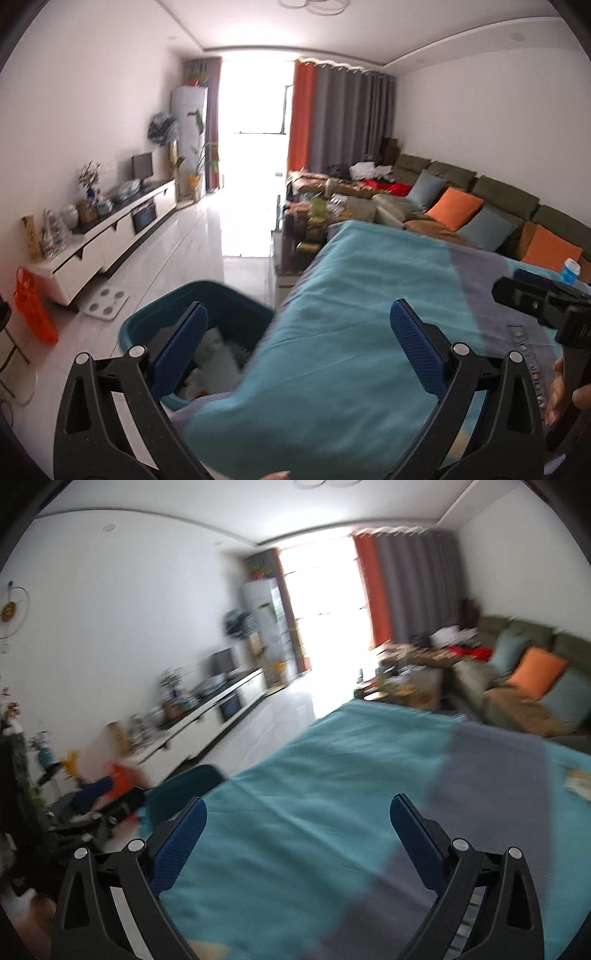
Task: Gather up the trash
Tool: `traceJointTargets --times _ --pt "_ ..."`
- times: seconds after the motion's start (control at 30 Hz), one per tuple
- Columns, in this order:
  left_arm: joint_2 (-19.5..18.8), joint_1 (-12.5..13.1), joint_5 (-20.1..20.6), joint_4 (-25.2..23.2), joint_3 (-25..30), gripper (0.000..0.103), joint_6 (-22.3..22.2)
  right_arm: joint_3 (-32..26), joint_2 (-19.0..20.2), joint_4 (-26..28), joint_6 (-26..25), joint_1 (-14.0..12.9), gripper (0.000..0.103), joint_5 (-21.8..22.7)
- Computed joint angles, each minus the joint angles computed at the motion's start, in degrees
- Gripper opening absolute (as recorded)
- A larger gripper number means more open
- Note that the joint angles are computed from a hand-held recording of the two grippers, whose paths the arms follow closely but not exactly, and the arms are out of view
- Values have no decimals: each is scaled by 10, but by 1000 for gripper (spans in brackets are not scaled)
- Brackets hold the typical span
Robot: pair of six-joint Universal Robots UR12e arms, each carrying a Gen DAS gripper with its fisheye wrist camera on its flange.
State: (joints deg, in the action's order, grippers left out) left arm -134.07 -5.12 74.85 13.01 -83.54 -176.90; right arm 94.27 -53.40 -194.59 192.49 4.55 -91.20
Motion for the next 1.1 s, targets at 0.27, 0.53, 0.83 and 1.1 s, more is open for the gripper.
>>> traceJointTargets --times 0.27,0.53,0.83,1.1 --pt "-10 -24 -17 43 10 97 -24 59 -19 -78 -5 11 96 -166" --pt "-17 -39 -11 75 13 97 -20 90 -27 -125 -8 13 96 -232" --pt "-12 -45 -11 108 0 97 -8 97 -27 -156 -15 19 96 -273" --pt "-11 -47 -15 117 -4 97 -7 98 -29 -160 -14 20 96 -286"
